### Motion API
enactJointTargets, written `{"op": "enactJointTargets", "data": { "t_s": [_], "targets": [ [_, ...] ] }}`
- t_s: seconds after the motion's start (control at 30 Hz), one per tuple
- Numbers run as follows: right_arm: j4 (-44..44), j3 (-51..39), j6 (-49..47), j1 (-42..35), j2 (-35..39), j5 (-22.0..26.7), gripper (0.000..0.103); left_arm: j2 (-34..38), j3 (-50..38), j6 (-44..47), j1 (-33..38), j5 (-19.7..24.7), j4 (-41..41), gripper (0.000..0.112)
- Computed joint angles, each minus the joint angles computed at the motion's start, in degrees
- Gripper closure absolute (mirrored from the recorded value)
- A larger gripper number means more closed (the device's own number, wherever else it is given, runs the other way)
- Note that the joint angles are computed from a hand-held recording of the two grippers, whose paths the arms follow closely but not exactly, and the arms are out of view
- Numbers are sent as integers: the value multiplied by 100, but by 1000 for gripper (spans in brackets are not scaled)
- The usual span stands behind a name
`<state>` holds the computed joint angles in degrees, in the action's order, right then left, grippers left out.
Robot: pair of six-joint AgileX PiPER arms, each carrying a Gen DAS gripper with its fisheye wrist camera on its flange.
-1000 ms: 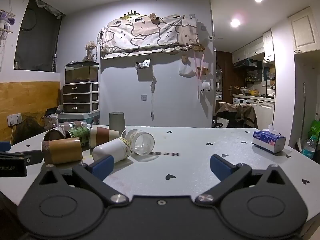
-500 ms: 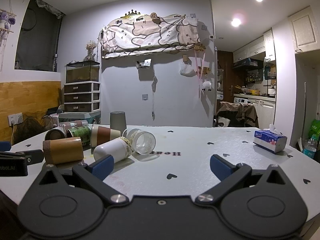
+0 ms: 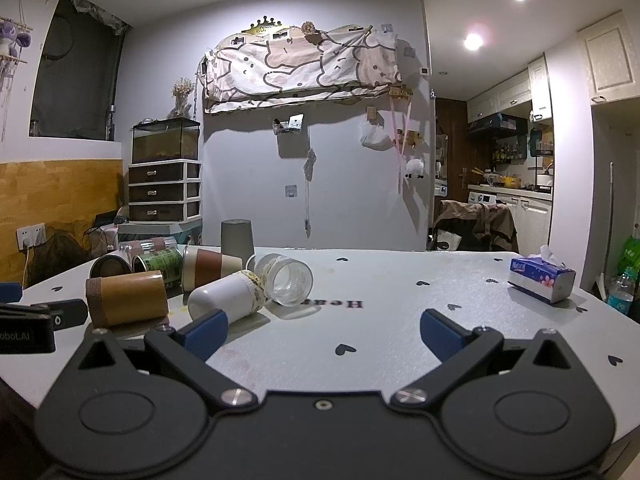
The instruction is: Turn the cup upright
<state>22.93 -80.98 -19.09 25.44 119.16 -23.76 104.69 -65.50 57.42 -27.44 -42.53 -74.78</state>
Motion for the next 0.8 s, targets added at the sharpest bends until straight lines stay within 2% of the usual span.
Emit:
{"op": "enactJointTargets", "data": {
  "t_s": [0.8],
  "targets": [
    [64, -29, -49, 19, 39, 14, 0, 1, -8, 17, 2, 7, -16, 9]
  ]
}}
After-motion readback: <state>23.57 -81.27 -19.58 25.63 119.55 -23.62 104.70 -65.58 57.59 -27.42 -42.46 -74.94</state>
